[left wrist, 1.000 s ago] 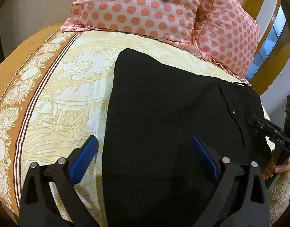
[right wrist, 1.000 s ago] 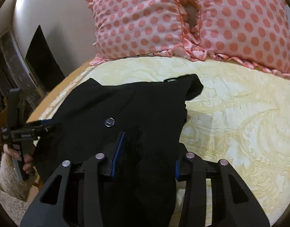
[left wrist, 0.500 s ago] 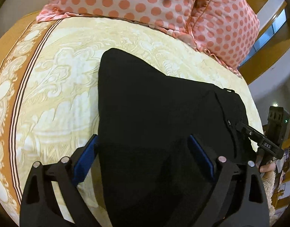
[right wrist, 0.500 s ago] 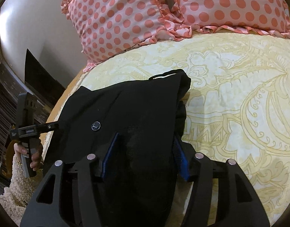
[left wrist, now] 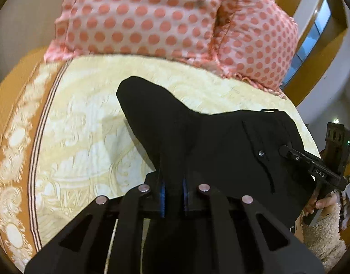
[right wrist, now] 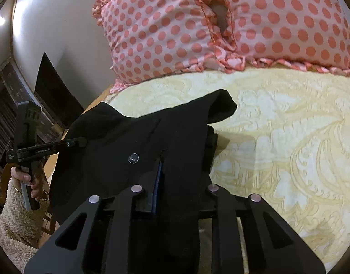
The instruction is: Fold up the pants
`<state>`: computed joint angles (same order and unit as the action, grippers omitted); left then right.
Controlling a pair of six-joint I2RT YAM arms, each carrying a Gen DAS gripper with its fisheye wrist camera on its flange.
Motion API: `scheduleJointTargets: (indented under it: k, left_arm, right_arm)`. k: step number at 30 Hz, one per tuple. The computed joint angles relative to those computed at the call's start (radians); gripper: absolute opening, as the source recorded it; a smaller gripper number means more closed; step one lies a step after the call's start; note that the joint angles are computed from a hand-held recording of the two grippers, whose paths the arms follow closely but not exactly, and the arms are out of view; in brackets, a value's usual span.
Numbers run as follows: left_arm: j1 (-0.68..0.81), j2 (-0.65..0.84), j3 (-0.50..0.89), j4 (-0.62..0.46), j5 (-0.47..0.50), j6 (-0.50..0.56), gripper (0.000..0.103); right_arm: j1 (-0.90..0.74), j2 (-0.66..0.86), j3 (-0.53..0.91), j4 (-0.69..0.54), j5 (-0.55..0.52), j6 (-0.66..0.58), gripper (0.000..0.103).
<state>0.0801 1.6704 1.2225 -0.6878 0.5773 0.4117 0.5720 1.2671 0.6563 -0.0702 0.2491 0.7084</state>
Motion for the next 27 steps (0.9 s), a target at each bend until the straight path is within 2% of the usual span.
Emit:
scheduleJointTargets:
  k: [2,6,11,17,20,21,23,25,27]
  left_arm:
    - [-0.008,-0.004,0.020,0.005,0.012,-0.015,0.010]
    - [-0.068,0.012,0.092,0.048,-0.033,-0.061,0.010]
    - [-0.148,0.153,0.301,0.101,-0.098,-0.153,0.010]
    - [-0.213,0.477,0.702,0.055,-0.198,-0.238,0.010]
    - [-0.232,0.683,0.925,-0.073,-0.257,-0.265,0.012]
    - [-0.233,0.712,0.946,-0.085,-0.264,-0.275,0.015]
    - [-0.239,0.712,0.889,-0.014,-0.293,-0.293,0.022]
    - [-0.251,0.684,0.820,0.052,-0.341,-0.298,0.031]
    - [-0.251,0.646,0.770,0.084,-0.359,-0.305,0.042]
  right_arm:
    - [-0.015,0.005,0.019,-0.007,-0.009,-0.020,0.020]
    - [-0.091,0.042,0.089,-0.015,-0.039,-0.084,0.019]
    - [-0.253,0.144,0.216,0.025,-0.100,-0.188,0.019]
    - [-0.403,0.358,0.370,0.064,-0.177,-0.212,0.019]
    - [-0.434,0.486,0.458,-0.005,-0.198,-0.197,0.020]
    - [-0.435,0.529,0.493,-0.044,-0.186,-0.190,0.023]
    - [-0.416,0.554,0.523,-0.085,-0.118,-0.191,0.034]
    - [-0.392,0.573,0.577,-0.176,-0.036,-0.186,0.070]
    - [-0.363,0.574,0.608,-0.261,0.073,-0.187,0.081]
